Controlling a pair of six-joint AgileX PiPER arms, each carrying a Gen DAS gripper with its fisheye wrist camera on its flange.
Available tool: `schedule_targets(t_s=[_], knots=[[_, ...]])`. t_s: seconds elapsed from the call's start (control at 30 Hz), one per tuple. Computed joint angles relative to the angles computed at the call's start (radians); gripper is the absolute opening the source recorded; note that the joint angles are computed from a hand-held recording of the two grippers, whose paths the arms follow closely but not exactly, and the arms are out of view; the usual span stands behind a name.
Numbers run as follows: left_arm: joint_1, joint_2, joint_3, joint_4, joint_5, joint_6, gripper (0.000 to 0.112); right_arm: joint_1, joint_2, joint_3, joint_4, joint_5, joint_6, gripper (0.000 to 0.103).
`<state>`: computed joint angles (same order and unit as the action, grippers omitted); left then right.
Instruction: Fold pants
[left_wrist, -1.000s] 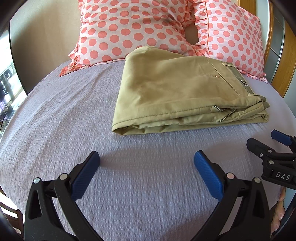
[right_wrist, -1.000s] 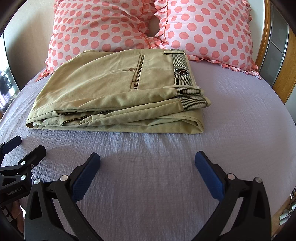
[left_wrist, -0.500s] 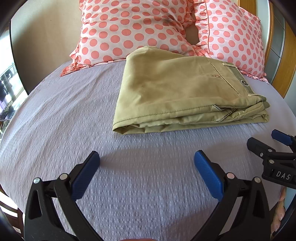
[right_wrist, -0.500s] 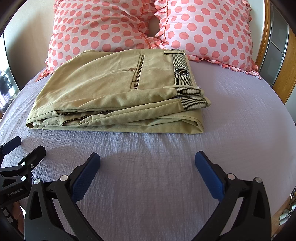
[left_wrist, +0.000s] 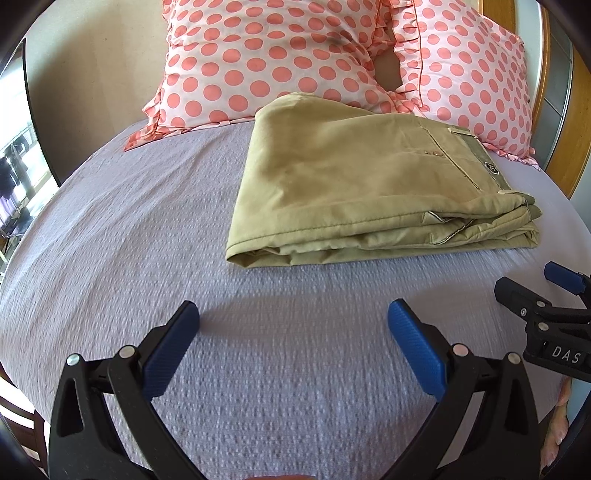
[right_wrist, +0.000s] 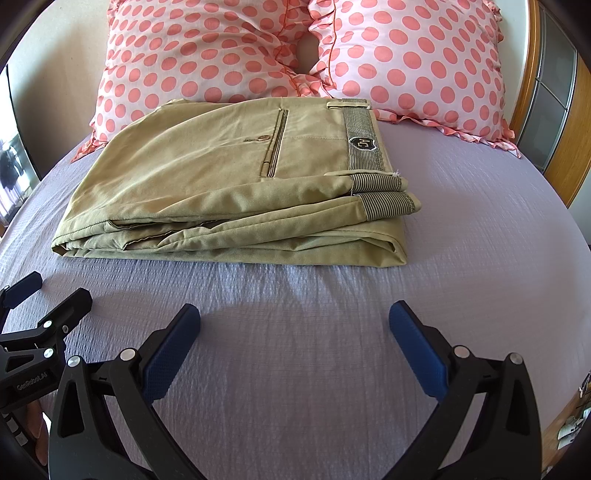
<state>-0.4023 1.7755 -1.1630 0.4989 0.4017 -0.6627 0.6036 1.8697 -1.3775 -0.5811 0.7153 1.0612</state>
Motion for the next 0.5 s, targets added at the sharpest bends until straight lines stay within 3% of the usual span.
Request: schedule_targets(t_s=[0.5], knots=[[-0.004, 0.004, -0.002, 0.03, 0.0, -0.035, 0.101, 0.0, 0.001, -0.001, -0.001, 0.0, 0.002, 0.102]])
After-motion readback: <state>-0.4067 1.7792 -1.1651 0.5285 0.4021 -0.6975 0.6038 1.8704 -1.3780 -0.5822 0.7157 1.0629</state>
